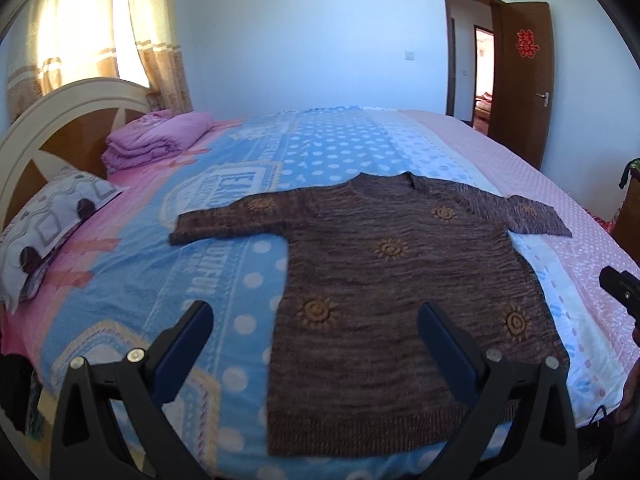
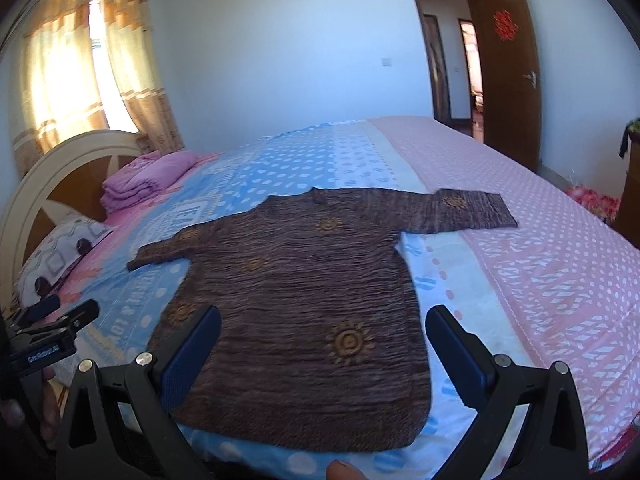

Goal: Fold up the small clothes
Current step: 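Move the right tool to the sweater sleeve cuff and close on it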

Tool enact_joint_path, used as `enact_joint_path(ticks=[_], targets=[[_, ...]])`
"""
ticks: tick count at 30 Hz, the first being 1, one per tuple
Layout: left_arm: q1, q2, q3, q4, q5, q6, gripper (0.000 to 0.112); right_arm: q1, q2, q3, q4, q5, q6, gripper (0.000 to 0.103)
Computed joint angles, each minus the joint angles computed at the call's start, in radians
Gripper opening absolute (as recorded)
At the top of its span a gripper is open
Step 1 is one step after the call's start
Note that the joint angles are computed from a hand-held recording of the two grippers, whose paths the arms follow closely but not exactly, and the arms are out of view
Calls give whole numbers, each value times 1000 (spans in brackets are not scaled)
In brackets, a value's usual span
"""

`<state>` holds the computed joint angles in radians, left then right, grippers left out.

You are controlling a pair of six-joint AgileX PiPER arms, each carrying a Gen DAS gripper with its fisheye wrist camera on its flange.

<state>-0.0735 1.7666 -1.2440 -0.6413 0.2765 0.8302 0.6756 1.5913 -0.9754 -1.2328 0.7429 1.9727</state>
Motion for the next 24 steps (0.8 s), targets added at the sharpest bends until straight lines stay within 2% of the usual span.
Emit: enact_joint_path(ticks=[3, 6, 8, 10, 15, 19, 21, 24], targets=[[-56, 90, -91, 139, -30, -137, 103, -148, 18, 11, 14, -114, -28, 102], [-105, 212, -231, 342, -2, -340, 103, -279, 75, -17, 65, -183, -112, 102], [-121, 272, -309, 381, 33, -384, 103, -355, 110, -35, 88, -228, -154, 102], [-140, 333, -393, 440, 67, -444, 103, -418, 146, -63, 120, -251, -205, 102], [-163, 436, -544, 513, 139, -490, 103, -545, 229, -142, 174, -279, -334, 102], [-178, 553, -721, 579, 193, -524, 103, -647, 300, -224, 267, -317, -482, 102], [-184, 626, -838, 656, 227, -593, 103, -716, 344, -276, 336, -346, -570, 101], [-188, 768, -1075, 745, 330, -687, 103, -798, 414, -361, 423, -362, -692, 96]])
